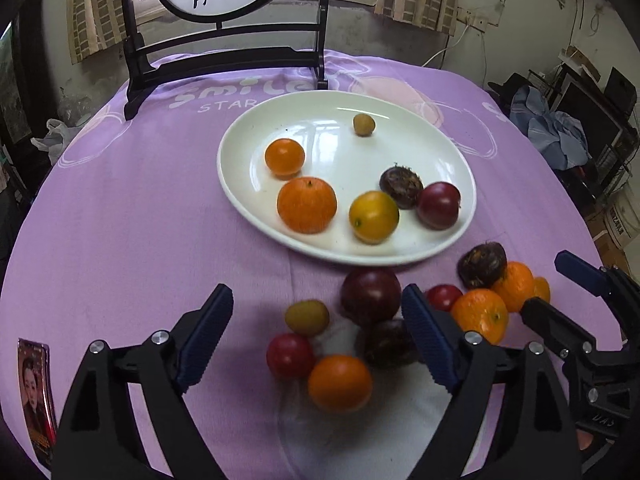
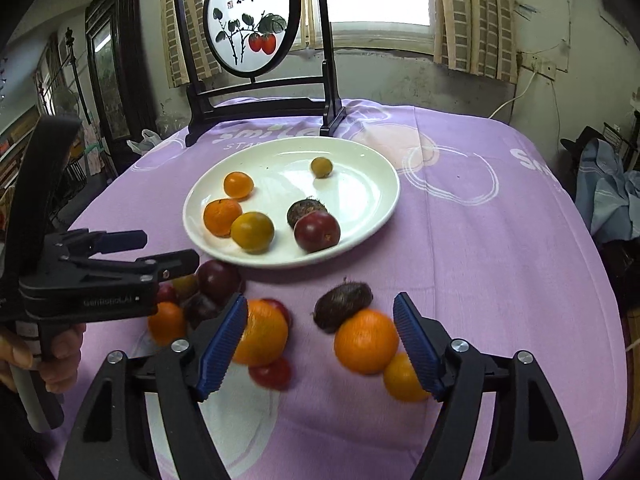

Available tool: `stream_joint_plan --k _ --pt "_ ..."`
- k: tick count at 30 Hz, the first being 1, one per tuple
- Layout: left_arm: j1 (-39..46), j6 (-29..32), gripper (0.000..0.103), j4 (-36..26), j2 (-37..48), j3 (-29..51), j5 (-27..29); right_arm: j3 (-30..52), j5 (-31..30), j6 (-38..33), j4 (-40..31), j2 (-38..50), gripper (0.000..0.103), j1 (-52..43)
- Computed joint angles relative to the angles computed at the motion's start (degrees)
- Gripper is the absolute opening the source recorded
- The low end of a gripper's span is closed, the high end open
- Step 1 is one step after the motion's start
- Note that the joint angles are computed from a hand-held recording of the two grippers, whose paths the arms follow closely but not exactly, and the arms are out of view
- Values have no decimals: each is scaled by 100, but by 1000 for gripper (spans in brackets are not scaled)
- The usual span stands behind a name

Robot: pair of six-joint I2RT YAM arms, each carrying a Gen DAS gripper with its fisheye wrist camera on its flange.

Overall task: Organize fruits
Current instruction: 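Lower both fruits into the white plate and open both grippers, then grasp the red cherry tomato with the right gripper while the left gripper grasps an orange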

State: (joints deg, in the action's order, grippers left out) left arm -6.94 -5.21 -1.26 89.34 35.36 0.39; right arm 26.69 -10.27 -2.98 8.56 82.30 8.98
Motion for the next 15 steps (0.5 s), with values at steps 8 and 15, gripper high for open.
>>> stream_joint_plan --k 8,15 --pt "54 -71 88 219 -586 -885 80 -541 -6 -9 181 -11 77 183" --pt "185 0 90 741 -796 -1416 122 -543 580 -26 675 738 75 855"
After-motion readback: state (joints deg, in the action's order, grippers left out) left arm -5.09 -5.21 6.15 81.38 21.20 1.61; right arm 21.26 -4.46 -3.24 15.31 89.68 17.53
